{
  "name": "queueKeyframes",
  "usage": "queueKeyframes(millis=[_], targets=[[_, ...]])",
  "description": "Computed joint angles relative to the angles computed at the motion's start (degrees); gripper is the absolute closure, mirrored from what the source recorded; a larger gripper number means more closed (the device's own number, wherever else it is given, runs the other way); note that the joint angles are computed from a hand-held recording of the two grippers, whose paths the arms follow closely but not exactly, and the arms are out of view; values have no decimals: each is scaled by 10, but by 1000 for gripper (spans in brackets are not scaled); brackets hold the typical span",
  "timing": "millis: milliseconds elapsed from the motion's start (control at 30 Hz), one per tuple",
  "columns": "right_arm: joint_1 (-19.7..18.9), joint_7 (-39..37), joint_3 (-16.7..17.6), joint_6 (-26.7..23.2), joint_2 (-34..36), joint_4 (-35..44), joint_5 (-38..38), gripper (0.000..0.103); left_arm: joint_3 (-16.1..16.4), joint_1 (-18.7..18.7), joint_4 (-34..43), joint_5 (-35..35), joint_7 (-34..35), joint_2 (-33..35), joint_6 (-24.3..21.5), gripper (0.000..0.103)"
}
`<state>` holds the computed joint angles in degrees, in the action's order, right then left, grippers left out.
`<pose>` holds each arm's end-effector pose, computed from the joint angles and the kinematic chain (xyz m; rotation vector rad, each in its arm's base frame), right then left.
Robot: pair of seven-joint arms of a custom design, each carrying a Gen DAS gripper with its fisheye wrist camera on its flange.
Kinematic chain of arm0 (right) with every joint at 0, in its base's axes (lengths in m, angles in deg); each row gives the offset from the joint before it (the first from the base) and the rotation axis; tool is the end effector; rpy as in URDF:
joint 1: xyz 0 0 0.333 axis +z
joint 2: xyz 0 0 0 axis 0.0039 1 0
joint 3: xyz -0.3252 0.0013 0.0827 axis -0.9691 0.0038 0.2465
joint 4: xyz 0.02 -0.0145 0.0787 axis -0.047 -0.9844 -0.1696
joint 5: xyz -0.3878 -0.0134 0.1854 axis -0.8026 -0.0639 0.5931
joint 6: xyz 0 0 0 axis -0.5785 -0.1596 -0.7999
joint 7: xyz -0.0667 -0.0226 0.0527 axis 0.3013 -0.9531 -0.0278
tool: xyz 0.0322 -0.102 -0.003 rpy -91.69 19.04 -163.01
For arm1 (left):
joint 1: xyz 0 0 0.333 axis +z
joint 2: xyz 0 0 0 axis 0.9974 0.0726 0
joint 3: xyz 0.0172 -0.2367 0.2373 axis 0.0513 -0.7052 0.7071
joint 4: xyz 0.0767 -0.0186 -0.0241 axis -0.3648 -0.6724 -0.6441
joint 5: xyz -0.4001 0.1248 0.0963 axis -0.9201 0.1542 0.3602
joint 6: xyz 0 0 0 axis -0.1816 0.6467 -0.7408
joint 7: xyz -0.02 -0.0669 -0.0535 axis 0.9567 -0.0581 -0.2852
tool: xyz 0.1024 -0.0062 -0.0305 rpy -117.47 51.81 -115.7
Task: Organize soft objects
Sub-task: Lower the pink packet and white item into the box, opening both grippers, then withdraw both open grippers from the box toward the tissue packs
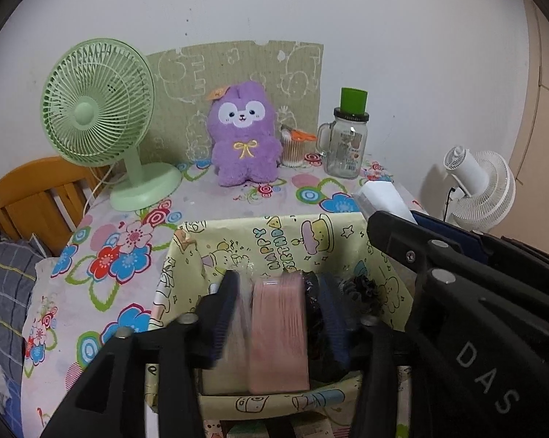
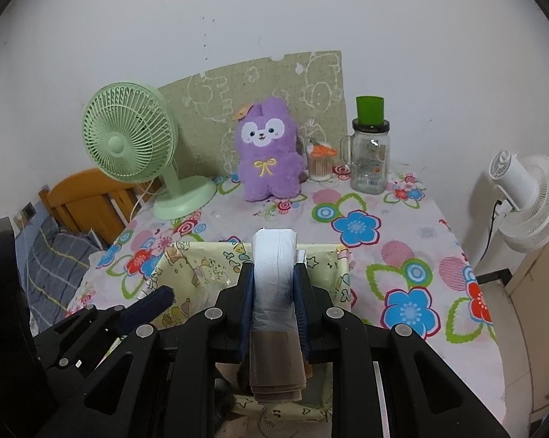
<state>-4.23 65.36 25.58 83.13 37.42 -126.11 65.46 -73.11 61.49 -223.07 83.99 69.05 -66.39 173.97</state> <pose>0.4139 0.1020 0.5683 -1.4451 1.8564 -0.7325 0.4271 -0.2723 0.5503 -1.3131 2.1643 -1.0056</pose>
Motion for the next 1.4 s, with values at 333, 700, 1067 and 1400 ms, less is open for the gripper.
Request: queueKeyframes(millis=[333,700,1067,1400], targets=[[47,-43,-37,16,48,15,28,80,-6,19,0,19,-12,2,-18,18],[52,-54,-30,5,73,28,38,36,-1,23,-6,14,9,-6,-29,11],[17,3,18,-29,20,14,-30,14,28,-10,-26,-41,48,-36,-28,7],[23,43,36,-77,-56,-8,-54,11,32,-20,-69,-40,48,-99,-24,1]])
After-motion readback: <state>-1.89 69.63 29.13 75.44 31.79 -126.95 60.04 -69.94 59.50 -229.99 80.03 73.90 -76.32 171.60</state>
